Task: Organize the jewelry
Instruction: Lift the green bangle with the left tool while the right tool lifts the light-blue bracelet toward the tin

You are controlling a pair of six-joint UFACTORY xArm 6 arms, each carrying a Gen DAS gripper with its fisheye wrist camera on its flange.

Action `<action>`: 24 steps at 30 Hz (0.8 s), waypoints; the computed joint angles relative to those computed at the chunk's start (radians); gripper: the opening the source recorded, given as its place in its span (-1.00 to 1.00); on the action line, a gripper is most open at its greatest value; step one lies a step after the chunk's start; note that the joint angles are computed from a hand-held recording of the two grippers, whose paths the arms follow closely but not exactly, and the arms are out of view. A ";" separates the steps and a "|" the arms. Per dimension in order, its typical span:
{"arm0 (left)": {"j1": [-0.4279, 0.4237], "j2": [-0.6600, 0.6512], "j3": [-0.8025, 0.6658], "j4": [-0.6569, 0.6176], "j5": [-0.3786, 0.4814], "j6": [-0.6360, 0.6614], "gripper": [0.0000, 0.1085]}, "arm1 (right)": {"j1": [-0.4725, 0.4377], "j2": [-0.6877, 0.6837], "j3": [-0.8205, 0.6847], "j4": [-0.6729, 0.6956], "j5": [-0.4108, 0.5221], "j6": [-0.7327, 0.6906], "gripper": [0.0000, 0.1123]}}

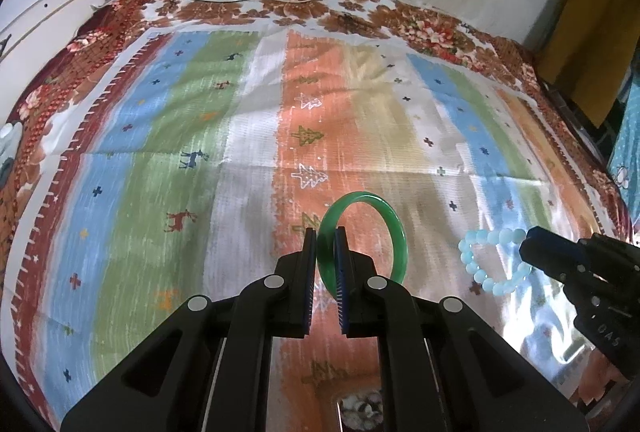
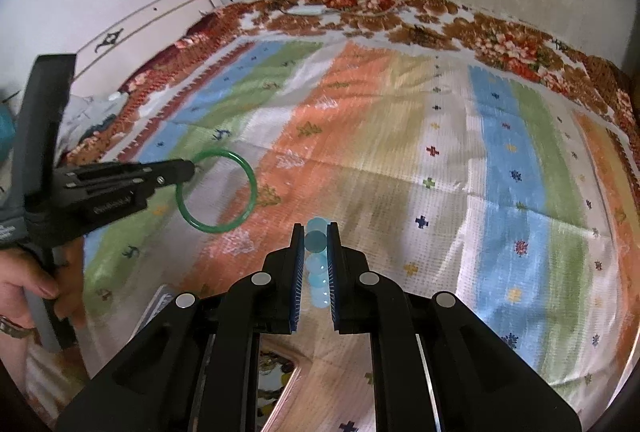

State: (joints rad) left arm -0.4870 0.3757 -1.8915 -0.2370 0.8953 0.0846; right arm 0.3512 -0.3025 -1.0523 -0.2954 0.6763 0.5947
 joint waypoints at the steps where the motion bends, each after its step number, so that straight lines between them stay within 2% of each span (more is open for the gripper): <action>1: -0.001 -0.014 0.019 -0.005 -0.008 0.005 -0.85 | 0.007 -0.009 0.003 -0.006 0.001 0.006 -0.79; 8: 0.006 -0.094 0.119 -0.093 -0.034 0.056 -0.85 | 0.034 -0.045 0.032 -0.035 0.013 0.041 -0.79; 24: -0.003 -0.268 0.338 -0.101 -0.124 0.093 -0.85 | 0.112 -0.118 0.074 -0.078 0.033 0.085 -0.79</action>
State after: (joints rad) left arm -0.4898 0.1079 -1.5535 -0.3377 0.7710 0.1772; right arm 0.4630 -0.4201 -0.9780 -0.3738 0.7090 0.6797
